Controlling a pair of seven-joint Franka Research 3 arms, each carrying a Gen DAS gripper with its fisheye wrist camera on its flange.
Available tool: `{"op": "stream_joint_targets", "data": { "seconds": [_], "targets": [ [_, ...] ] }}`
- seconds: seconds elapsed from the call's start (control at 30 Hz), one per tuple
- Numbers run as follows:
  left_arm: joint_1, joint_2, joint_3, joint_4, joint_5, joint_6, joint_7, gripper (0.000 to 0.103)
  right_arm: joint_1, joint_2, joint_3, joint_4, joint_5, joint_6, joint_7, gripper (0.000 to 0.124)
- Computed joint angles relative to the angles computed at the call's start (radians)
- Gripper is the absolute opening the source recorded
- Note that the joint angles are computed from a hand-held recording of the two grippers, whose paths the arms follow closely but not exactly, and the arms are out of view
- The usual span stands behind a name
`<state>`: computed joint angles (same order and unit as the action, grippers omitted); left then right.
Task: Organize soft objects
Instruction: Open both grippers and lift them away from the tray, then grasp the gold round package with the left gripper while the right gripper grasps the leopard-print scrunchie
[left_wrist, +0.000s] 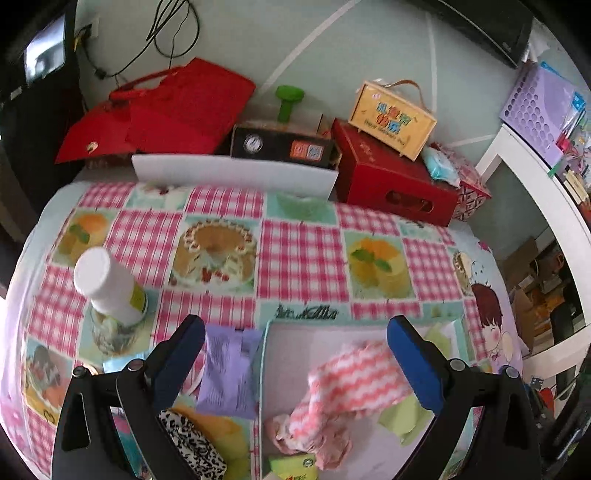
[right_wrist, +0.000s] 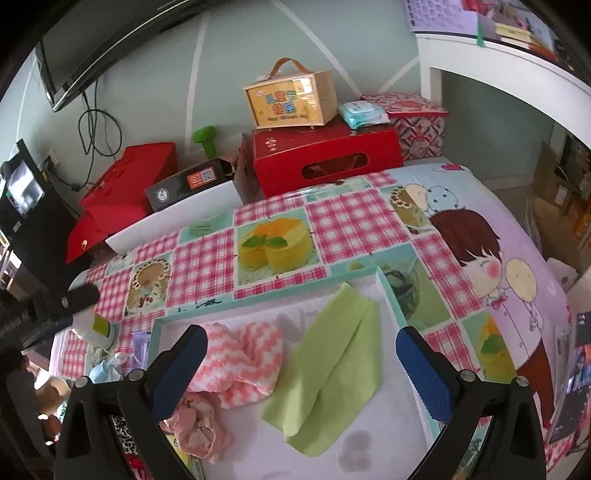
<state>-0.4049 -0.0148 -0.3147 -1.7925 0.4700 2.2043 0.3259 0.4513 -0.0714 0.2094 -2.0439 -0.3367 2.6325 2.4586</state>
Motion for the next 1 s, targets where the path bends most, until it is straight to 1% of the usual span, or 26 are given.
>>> {"op": "stream_joint_targets", "data": {
  "seconds": [0.1, 0.2, 0.33, 0.47, 0.53, 0.63, 0.8, 0.9, 0.97, 1.0],
  "targets": [
    [0.002, 0.004, 0.003, 0.007, 0.008, 0.016, -0.001, 0.099, 0.007, 0.027, -0.005, 0.023, 0.032, 0.023, -0.042, 0.103],
    [0.007, -0.012, 0.006, -0.018, 0.007, 0.041, -0.027, 0.099, 0.016, 0.04, -0.01, 0.032, 0.053, 0.05, -0.063, 0.103],
    [0.013, -0.034, 0.002, -0.045, 0.029, 0.026, -0.057, 0.099, 0.032, 0.064, -0.011, 0.06, 0.054, 0.061, -0.085, 0.103],
    [0.022, -0.074, -0.002, -0.082, 0.052, -0.016, -0.087, 0.099, 0.053, 0.095, -0.017, 0.093, 0.071, 0.065, -0.116, 0.103],
    [0.031, -0.107, 0.0, -0.112, 0.038, -0.045, -0.092, 0.099, 0.066, 0.116, -0.02, 0.118, 0.078, 0.059, -0.132, 0.103],
    [0.047, -0.154, 0.006, -0.147, -0.011, -0.112, -0.083, 0.099, 0.087, 0.142, -0.025, 0.149, 0.084, 0.056, -0.153, 0.103],
    [0.078, -0.262, -0.001, -0.23, -0.016, -0.218, -0.123, 0.099, 0.126, 0.198, -0.028, 0.222, 0.123, 0.049, -0.22, 0.103],
    [0.093, -0.323, 0.0, -0.283, -0.028, -0.249, -0.144, 0.099, 0.153, 0.232, -0.031, 0.27, 0.14, 0.033, -0.265, 0.103],
    [0.1, -0.361, 0.009, -0.32, -0.049, -0.235, -0.147, 0.099, 0.168, 0.259, -0.027, 0.304, 0.17, 0.026, -0.307, 0.103],
    [0.102, -0.38, 0.02, -0.344, -0.068, -0.213, -0.145, 0.099, 0.175, 0.274, -0.023, 0.324, 0.192, 0.021, -0.333, 0.103]
  ]
}}
